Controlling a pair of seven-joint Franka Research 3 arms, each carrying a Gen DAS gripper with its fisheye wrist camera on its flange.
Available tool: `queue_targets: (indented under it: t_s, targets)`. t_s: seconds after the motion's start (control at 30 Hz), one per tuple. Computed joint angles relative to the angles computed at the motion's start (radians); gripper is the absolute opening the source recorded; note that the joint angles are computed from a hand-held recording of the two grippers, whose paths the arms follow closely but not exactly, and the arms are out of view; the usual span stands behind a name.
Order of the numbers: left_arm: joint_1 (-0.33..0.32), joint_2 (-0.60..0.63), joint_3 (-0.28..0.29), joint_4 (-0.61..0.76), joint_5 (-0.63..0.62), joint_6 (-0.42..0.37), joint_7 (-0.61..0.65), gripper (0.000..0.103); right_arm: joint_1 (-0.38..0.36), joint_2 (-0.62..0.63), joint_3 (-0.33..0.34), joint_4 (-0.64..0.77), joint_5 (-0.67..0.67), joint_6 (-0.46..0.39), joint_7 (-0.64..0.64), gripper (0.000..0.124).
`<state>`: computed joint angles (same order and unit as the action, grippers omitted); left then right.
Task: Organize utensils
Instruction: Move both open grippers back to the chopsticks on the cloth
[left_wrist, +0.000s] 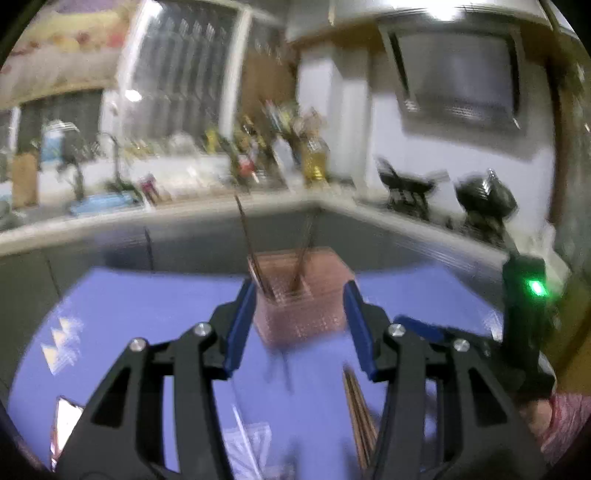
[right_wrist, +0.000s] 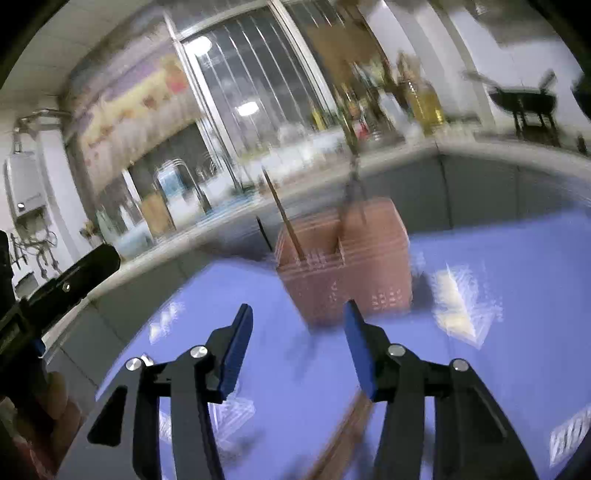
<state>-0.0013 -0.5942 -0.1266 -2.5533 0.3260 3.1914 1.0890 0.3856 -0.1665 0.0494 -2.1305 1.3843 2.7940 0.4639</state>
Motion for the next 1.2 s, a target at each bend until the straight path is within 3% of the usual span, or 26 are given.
queue_targets:
  t_s: [0.1, 0.17, 0.33, 0.4, 0.47, 0.7, 1.2]
  targets:
    - [-0.084, 0.004, 0.048, -0.048, -0.008, -0.062, 0.038, 0.047, -0.023, -0.017, 0.011, -0.081, -0.161, 0.015, 0.191, 0.052]
    - [-0.188, 0.016, 0.125, -0.07, -0.057, -0.121, 0.078, 0.047, -0.034, -0.022, 0.014, -0.121, -0.252, 0.03, 0.31, 0.052]
    - [-0.206, 0.06, 0.117, -0.091, -0.123, -0.191, 0.114, 0.047, -0.043, -0.034, 0.012, -0.187, -0.413, 0.059, 0.496, 0.043]
    - [-0.234, 0.081, 0.139, -0.083, -0.166, -0.224, 0.14, 0.047, -0.043, -0.038, 0.018, -0.203, -0.493, 0.071, 0.544, 0.038]
    - [-0.249, 0.092, 0.152, -0.083, -0.211, -0.242, 0.16, 0.047, -0.03, -0.044, 0.01, -0.217, -0.525, 0.074, 0.547, 0.032]
    - [-0.212, 0.1, 0.134, -0.085, -0.268, -0.26, 0.176, 0.047, -0.014, -0.025, 0.013, -0.224, -0.676, 0.052, 0.581, 0.022]
    - [-0.211, 0.115, 0.145, -0.077, -0.339, -0.276, 0.228, 0.047, 0.007, 0.004, 0.021, -0.196, -0.722, 0.031, 0.579, 0.021]
